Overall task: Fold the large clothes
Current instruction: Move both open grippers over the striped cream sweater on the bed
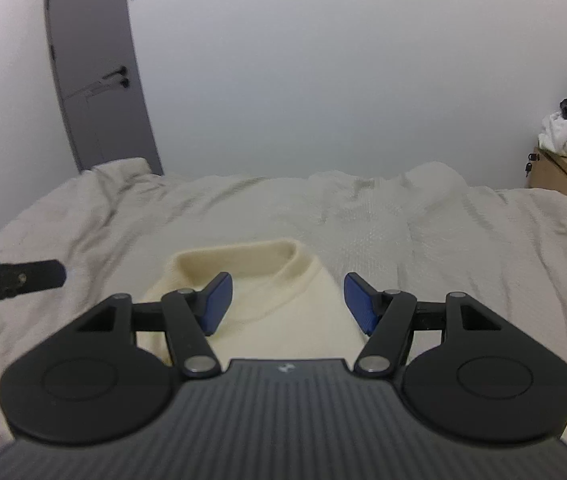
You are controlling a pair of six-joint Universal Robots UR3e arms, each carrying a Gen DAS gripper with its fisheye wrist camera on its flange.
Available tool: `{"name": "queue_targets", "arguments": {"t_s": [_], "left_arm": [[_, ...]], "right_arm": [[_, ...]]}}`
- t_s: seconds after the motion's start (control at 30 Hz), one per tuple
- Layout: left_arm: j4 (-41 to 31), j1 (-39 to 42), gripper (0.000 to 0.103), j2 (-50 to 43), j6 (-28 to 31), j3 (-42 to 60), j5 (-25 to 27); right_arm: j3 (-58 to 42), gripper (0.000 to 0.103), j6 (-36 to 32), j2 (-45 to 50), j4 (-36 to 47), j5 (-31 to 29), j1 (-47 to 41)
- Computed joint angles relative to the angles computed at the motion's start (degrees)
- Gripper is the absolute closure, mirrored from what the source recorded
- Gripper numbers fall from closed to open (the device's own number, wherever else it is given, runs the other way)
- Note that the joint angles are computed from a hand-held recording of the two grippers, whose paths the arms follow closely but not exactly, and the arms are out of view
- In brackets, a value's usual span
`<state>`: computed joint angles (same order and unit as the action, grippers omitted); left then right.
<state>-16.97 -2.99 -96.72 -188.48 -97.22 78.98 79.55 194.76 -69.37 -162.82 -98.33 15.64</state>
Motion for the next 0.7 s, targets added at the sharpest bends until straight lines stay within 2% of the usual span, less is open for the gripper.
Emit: {"name": "queue_targets", "arguments": {"t_s": [0.17,0.37,0.5,0.63,0.7], "left_arm": [[-3.65,-0.93,0.02,18.31,-0.39,-11.89,-0.3],[-12.3,-5.99,0.02,38.29,-1.49,-21.35,3.33],[-16.07,-13.61,0.02,47.17,-3.58,-25.61,9.89],[-15.04,-26.64,0.02,50.44,-7.46,-29.65,21.2],[-13.68,-34.28,0.02,50.04,-10.26,-31.56,28.48]], "right_arm": [[14.69,0.039,2.01,-15.43,-1.02,-3.09,4.12],[26.82,0.039,5.53,-30.23,0.74,-10.45,12.69],[31.31,0.039,9.28,-35.94,3.33,-16.99,20.28],[33.77,0.038,11.22,-38.45,4.63,-24.82,28.76],[35.47,0.034,12.6,-39.24,4.09,-27.88,32.12]]}}
